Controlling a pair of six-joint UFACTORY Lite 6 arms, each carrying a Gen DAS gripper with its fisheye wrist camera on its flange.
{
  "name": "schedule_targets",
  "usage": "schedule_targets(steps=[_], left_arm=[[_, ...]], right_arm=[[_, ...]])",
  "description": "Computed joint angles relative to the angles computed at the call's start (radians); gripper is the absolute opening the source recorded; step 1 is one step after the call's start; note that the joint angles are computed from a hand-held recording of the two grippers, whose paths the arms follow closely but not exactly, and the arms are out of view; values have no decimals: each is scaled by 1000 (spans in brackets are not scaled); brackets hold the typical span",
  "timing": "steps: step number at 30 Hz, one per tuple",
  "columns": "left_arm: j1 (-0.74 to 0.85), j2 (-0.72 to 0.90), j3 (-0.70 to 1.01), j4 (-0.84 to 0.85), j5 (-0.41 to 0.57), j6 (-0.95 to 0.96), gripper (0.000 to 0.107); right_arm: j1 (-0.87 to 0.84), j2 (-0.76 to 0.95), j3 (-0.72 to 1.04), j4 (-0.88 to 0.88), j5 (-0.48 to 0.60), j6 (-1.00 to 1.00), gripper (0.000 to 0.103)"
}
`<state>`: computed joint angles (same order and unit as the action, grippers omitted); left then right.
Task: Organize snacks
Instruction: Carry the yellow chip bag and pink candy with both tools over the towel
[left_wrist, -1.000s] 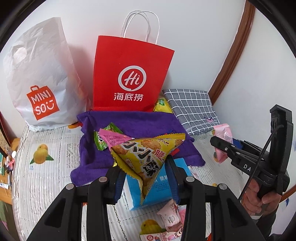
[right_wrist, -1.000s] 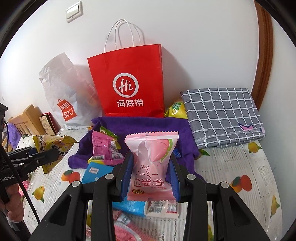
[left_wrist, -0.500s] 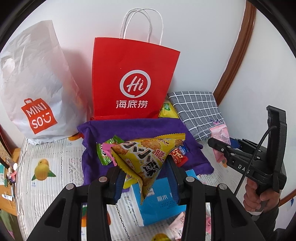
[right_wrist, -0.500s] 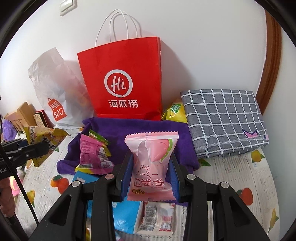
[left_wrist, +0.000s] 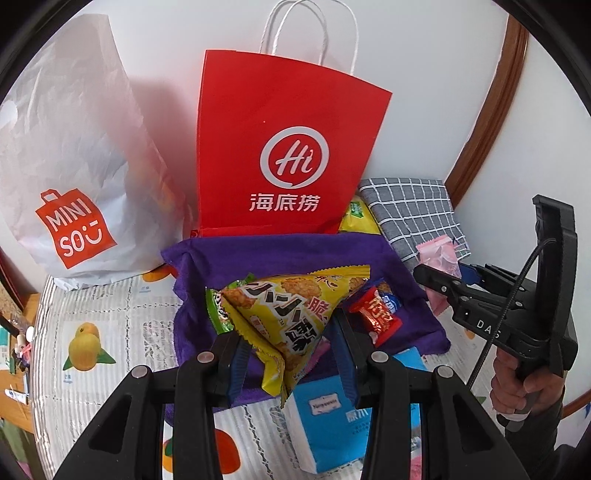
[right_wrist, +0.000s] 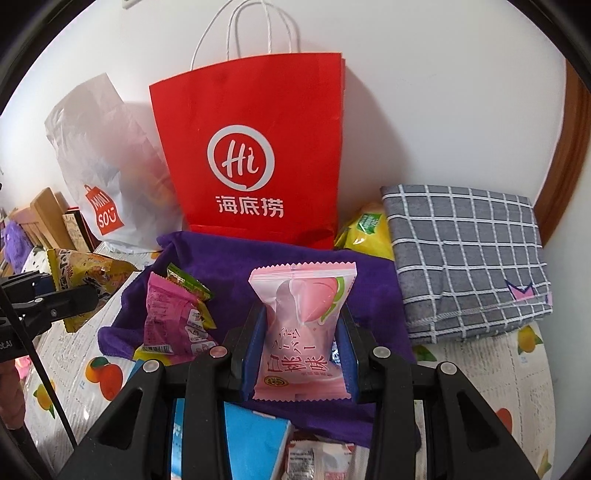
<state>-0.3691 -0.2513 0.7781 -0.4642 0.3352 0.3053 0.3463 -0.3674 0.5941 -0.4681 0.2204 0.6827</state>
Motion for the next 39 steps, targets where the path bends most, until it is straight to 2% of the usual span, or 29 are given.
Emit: schedule_targets(steps=[5,9,16,19,24,30,39], left_arm=[[22,34,9,-23,-17,43,39],[63,84,20,-87,-22,106,39],[47,166,61,-65,-50,83,39],[37,198,85,-62,-58,77,39],[27,264,133,-58,-62,70,39],[17,349,190,-47,-73,58,39],[12,423,262,33,-71,-33,39]], right_arm=[[-16,46,35,1,-32,-15,37],[-52,89,62,233,-67,-261,37],[-65,169,77,276,-101,-335,37],[-78,197,83,447,-105,-519,37],[-84,247,89,542,-114,-629,37],[-93,309,101,801,-126,-886,37],[-63,395,118,848,-143,-946,37]])
